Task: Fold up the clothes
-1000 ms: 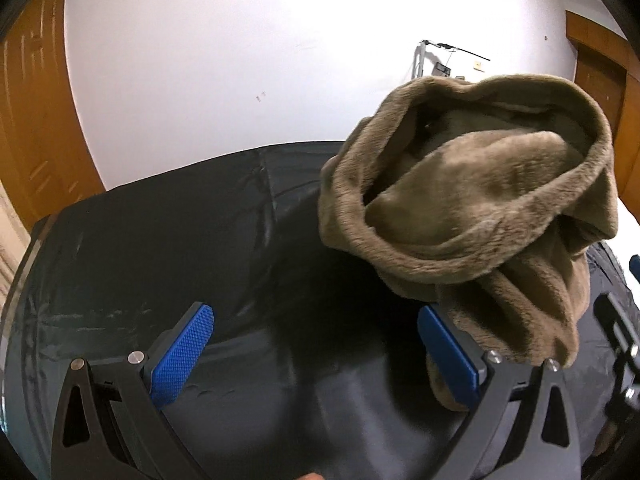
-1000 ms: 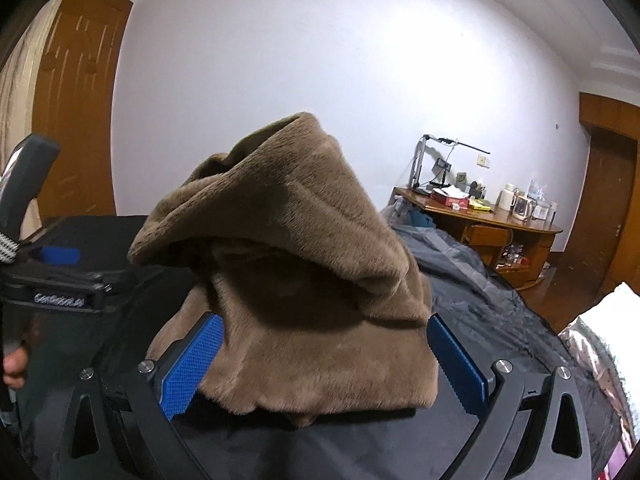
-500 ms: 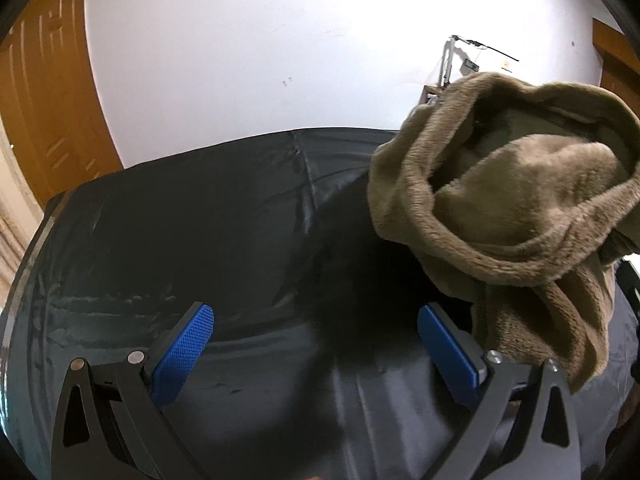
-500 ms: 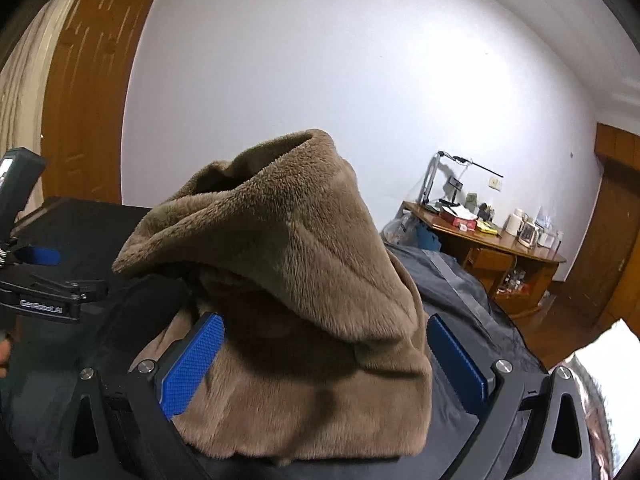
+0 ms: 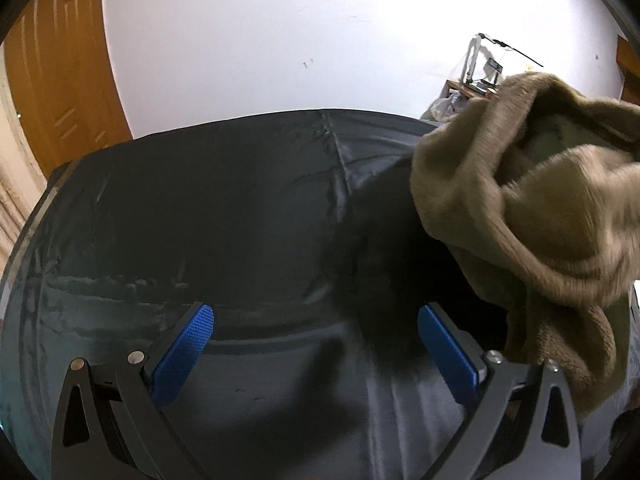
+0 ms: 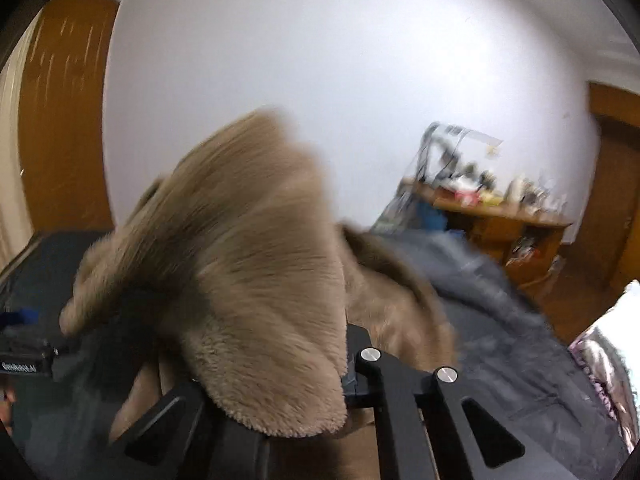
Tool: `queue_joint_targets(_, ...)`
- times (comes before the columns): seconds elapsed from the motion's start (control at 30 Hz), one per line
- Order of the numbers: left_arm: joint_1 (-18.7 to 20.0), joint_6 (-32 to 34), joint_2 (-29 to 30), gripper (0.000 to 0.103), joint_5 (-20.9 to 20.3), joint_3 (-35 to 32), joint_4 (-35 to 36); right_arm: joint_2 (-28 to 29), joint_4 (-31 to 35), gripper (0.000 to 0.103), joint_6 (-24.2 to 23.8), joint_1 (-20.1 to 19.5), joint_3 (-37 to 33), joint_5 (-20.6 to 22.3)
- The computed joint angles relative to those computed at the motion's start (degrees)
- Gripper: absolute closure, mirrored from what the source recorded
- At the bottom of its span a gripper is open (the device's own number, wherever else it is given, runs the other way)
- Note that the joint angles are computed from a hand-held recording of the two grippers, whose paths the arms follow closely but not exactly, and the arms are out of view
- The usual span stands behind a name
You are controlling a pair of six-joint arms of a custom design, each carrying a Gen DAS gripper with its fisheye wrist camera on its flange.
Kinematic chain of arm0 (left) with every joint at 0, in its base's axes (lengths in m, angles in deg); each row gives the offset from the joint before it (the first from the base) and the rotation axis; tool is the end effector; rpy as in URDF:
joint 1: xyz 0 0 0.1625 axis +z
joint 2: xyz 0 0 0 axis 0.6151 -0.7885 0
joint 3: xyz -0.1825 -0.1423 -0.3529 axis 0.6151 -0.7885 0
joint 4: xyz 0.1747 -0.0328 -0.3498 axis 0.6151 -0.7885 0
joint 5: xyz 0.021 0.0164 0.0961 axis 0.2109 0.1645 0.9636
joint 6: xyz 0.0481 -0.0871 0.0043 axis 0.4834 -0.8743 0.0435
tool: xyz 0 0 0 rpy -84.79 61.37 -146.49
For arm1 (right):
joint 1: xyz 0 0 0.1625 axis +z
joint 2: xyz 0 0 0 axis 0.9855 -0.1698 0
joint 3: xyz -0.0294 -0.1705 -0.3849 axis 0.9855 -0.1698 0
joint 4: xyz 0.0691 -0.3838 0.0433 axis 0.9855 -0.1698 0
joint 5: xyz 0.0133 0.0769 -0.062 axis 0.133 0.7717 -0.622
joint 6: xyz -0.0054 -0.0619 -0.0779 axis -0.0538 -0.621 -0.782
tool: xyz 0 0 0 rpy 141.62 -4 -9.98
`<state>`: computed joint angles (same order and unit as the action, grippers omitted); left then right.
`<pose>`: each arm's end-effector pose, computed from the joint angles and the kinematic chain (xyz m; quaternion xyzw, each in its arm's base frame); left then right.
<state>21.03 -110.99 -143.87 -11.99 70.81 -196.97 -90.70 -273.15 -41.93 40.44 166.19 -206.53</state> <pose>-0.0265 -0.4827 0.3613 -0.0990 0.8158 -0.3952 0.4105 0.4009 -0.5110 0.0306 0.3909 -0.7679 0.4367 0.2585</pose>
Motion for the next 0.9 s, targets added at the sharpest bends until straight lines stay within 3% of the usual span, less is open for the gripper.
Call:
queue_joint_targets(0.13,0.6,-0.3,-0.6,0.0,-1.9,0.2,-0.5,1.2,-18.0,0.096,-10.9,2.4,0.4,-0.7)
queue_joint_targets(0.37,-1.1,2.6,-2.6,0.0,-2.3,3.0,-6.4,0.9,-37.8,0.096,-20.7,5.5,-1.3,2.0)
queue_joint_targets(0.47,-2.7,9.5,-2.4,0.0,-3.3,4.1,-13.2,-1.2,-42.2,0.096,-20.7,6.6,-0.3,3.3)
queue_joint_targets(0.63,-5.5,23.5,-1.2,0.0,-5.7,7.2,-27.1,-5.3,-43.8,0.096,-18.4,7.2,1.7,3.9)
queue_joint_targets(0.8,-11.5,49.2,5.3,0.0,-4.2,12.4,-47.1,-8.6,-45.1,0.096,-17.4,7.6,4.3,4.7)
queue_joint_targets(0.9,-14.8,60.4,7.6,0.0,-7.1,16.0,-52.6,-9.8,-45.8,0.096,-17.5,8.5,5.2,5.2)
